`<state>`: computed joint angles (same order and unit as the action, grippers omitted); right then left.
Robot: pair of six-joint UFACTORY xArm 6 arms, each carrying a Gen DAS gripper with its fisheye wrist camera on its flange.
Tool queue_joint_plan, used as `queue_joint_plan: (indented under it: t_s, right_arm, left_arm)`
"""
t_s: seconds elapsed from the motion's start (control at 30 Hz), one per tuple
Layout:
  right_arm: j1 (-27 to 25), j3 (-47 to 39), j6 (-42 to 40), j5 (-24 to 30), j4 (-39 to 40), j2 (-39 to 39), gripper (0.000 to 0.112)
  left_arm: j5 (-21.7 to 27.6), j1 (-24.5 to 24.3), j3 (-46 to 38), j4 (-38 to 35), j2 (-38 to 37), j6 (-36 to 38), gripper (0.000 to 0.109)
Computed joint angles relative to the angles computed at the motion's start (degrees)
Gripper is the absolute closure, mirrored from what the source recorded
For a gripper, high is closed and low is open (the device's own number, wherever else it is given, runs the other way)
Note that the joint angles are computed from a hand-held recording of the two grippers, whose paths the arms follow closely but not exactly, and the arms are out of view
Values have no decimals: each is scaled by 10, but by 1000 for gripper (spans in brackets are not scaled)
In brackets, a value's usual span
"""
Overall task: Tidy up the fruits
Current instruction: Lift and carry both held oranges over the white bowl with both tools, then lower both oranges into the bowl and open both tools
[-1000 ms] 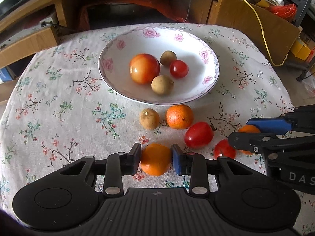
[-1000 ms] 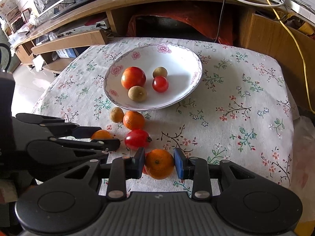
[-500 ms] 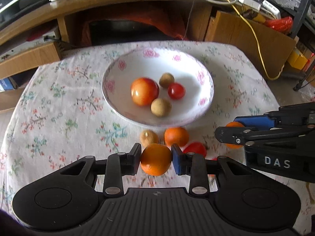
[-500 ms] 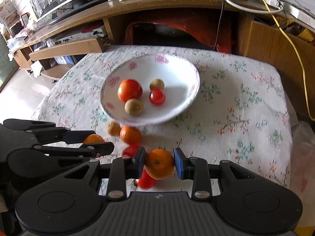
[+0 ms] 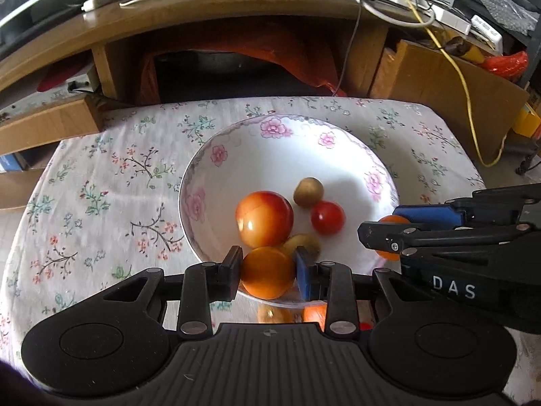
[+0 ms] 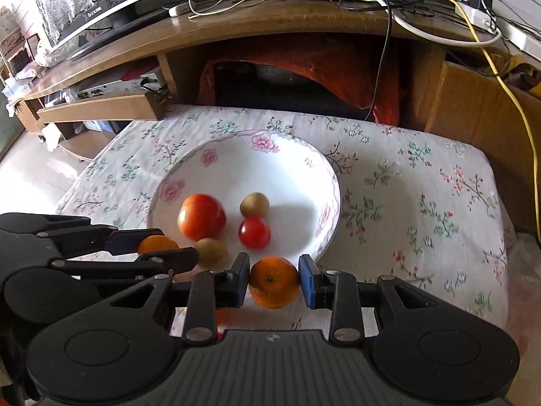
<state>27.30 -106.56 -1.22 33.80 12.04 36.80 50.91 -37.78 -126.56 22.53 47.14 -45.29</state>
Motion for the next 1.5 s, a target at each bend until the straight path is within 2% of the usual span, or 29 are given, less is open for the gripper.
queue_joint_plan:
  t_s: [0.37,0.53,1.07,1.5]
  right_arm:
    - [-7,-89,-13,27,25,65,80]
    - [-9,-104,-14,30,40,79,80]
    - [-9,-91,2,15,33,71,79]
    - [-2,-10,-1,-31,23,10,79]
  left_arm:
    - [48,6,-80,-17,49,17,69]
    - [47,8,-79,-16,49,14,68]
    - [45,6,-71,-7,39,10,59]
    - [32,-2,-10,-16,-10,12,53]
